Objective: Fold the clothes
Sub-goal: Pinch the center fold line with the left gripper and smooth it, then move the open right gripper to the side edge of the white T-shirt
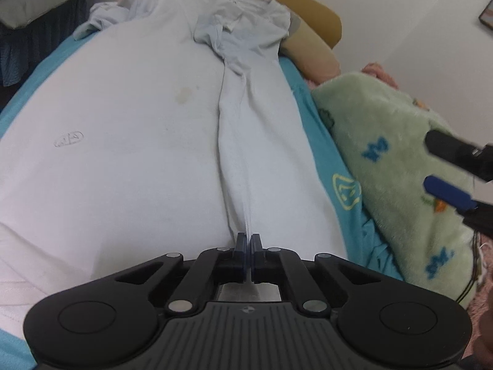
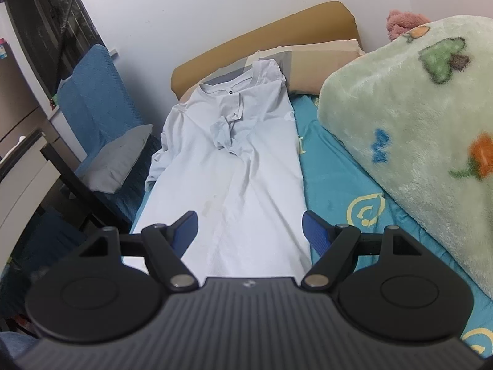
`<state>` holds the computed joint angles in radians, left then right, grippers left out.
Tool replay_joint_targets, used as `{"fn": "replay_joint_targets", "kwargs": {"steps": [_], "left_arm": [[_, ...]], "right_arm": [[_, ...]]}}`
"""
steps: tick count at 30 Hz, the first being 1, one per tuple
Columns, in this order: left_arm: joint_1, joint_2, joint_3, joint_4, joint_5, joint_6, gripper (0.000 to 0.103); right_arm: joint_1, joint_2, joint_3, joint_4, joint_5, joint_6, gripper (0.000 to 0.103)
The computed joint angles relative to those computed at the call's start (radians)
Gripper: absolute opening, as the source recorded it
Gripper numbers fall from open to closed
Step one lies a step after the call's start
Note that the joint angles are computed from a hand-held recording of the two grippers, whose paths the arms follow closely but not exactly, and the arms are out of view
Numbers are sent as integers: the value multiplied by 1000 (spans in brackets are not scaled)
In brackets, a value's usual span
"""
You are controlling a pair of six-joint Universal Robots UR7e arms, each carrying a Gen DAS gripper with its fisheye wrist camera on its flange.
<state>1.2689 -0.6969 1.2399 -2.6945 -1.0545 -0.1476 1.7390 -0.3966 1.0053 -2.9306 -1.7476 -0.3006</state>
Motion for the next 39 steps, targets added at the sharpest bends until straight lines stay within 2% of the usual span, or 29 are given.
{"fn": "replay_joint_targets", "kwargs": {"steps": [2, 5, 8, 11, 14, 16, 20, 21, 23, 27, 34, 39], "left_arm": [[-8, -19, 20, -6, 17, -19, 2], [-23, -23, 28, 23, 107, -19, 2], [-33, -3, -1, 80, 163, -17, 2], [-43, 5, -7, 98, 202, 10, 6], [-58, 7, -4, 75, 247, 64, 28], [-71, 9, -4, 51, 279, 116, 59], [-102, 13, 1, -69, 338, 238, 78], [-109, 16, -5, -96, 341, 257, 83], [-123, 16, -14, -151, 345, 297, 85], [-149, 14, -28, -273, 327, 375, 96], [-182, 45, -71, -391, 277, 554, 98], [-169, 71, -101, -444, 238, 576, 99]], "right_arm": [[0, -1, 3, -6, -2, -4, 76], [-2, -3, 7, -15, 5, -5, 76], [-4, -4, 9, -21, 13, -4, 76], [-2, -4, 14, -35, 8, -11, 76], [-2, -4, 18, -51, 9, -13, 76], [-2, -4, 20, -64, 14, -12, 76], [2, -4, 32, -116, 17, -37, 76], [3, -4, 37, -134, 18, -44, 76], [5, -4, 45, -171, 20, -59, 76], [7, -3, 56, -248, 27, -74, 76], [7, 12, 51, -322, 40, -93, 76], [15, 33, 33, -347, 5, -131, 76]]}}
